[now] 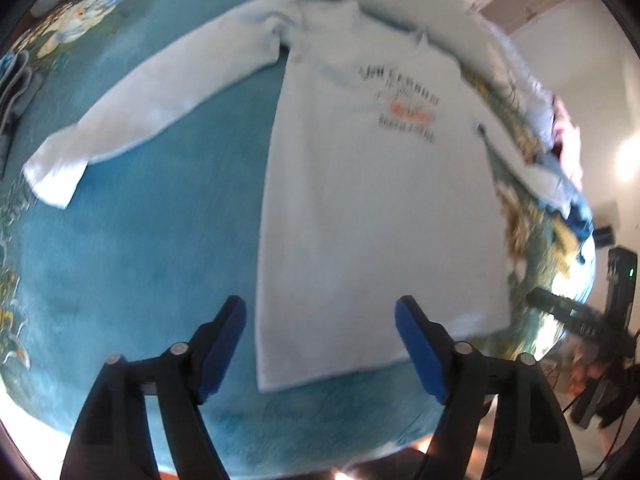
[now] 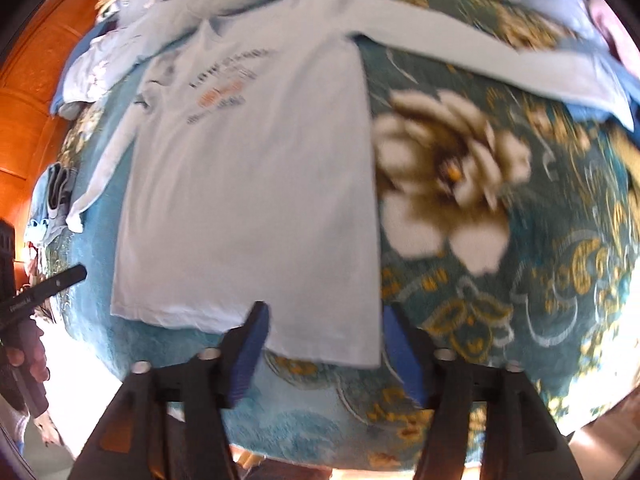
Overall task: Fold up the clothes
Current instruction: 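Release the hem with both grippers and lift them above the shirt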
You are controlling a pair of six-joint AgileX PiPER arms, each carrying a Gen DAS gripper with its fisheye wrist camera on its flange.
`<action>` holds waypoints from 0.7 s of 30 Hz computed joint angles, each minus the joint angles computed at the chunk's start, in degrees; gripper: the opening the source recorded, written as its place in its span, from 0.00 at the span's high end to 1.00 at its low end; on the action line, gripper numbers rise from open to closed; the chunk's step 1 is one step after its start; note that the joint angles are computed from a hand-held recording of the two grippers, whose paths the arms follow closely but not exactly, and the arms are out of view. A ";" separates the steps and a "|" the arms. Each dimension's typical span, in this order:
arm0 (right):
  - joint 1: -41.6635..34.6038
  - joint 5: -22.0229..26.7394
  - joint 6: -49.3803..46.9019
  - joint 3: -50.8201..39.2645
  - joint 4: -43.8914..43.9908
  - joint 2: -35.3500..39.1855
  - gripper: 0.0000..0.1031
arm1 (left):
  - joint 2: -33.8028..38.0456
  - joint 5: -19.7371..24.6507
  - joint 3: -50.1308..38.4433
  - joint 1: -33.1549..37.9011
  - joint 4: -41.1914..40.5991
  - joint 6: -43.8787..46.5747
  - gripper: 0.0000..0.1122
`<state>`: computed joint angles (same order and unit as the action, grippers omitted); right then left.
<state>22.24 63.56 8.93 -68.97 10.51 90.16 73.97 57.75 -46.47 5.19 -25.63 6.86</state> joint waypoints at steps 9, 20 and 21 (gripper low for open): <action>4.04 -10.04 -1.05 -9.02 4.25 6.26 0.00 | 9.05 -13.33 -10.22 -5.60 -5.29 -5.58 0.22; 8.99 -13.49 7.75 -23.00 -1.97 12.63 0.00 | 11.60 -16.46 -17.67 -3.60 -3.19 -6.20 0.17; 10.01 -13.90 9.33 -24.16 -3.99 13.12 0.00 | 12.06 -16.83 -18.57 -4.12 -1.39 -7.49 0.17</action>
<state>32.25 49.66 18.26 -93.12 6.52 103.28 86.03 40.92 -65.04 1.07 -27.01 -0.63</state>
